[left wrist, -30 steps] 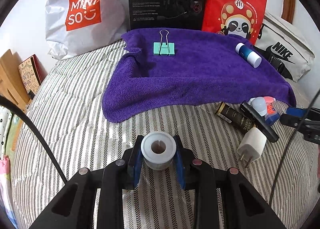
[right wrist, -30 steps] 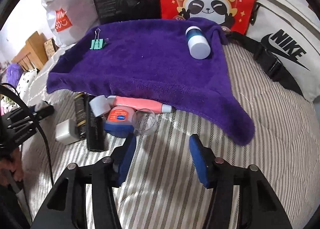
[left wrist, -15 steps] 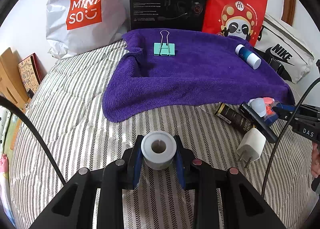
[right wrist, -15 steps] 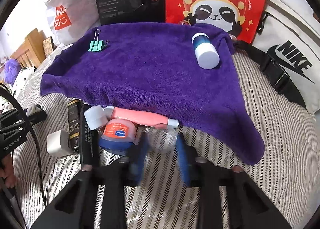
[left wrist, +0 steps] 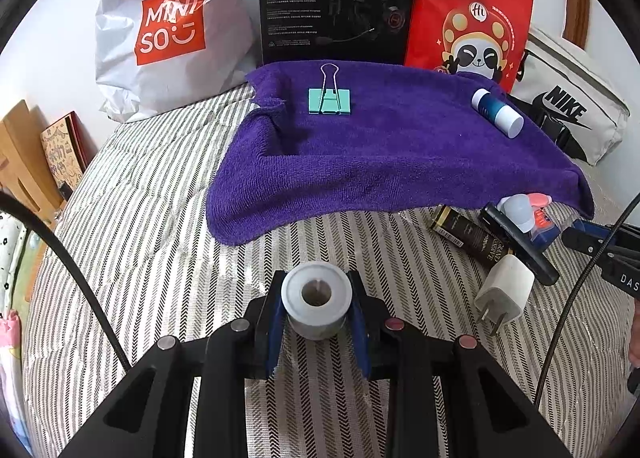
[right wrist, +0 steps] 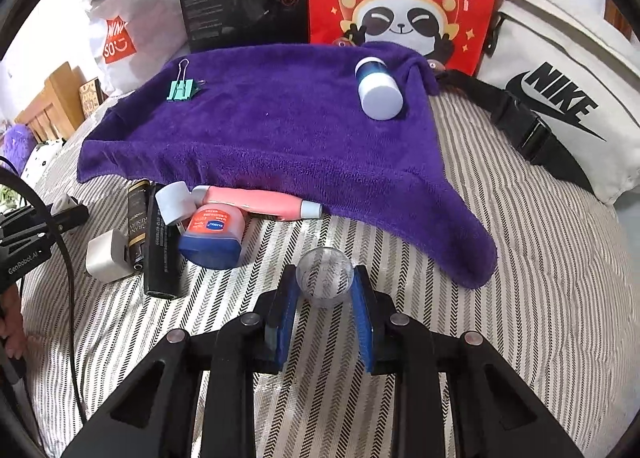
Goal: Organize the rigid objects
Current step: 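Grasp the clear plastic cup with the right gripper while the left holds the tape, then carry the cup onto the purple towel and open the right gripper while left carries tape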
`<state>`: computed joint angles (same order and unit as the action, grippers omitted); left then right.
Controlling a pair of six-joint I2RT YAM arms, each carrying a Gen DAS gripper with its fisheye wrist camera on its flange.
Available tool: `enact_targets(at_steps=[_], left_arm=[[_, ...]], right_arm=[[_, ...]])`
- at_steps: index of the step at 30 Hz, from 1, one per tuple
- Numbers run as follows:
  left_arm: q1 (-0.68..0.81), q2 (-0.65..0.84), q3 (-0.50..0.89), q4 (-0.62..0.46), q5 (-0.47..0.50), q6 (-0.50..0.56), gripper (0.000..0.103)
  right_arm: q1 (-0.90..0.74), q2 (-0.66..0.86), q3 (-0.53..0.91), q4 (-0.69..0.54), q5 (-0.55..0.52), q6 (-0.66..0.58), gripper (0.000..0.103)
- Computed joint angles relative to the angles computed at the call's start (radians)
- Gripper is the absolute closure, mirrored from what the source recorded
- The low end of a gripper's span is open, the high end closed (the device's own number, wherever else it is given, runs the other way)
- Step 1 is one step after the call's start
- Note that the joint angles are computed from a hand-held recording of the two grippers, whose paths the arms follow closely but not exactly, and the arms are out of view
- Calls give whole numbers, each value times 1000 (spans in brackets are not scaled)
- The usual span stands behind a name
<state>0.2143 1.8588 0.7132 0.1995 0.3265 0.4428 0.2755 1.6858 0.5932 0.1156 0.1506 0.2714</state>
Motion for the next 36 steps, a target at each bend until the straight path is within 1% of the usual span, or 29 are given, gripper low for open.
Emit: enact_targets(at_steps=[4, 5, 18, 32, 36], left_arm=[[-2, 0, -1, 2, -2, -2, 76], [-2, -1, 0, 1, -3, -1, 76], [-7, 0, -6, 11, -10, -6, 75], [4, -1, 2, -6, 10, -7, 76], [-2, -5, -4, 4, -4, -8, 76]], right_arm=[[7, -1, -48, 92, 20, 6, 75], [11, 1, -50, 97, 27, 6, 75], [30, 6, -39, 83, 53, 8, 75], [14, 3, -46, 93, 31, 6, 75], [12, 2, -47, 94, 29, 4, 75]])
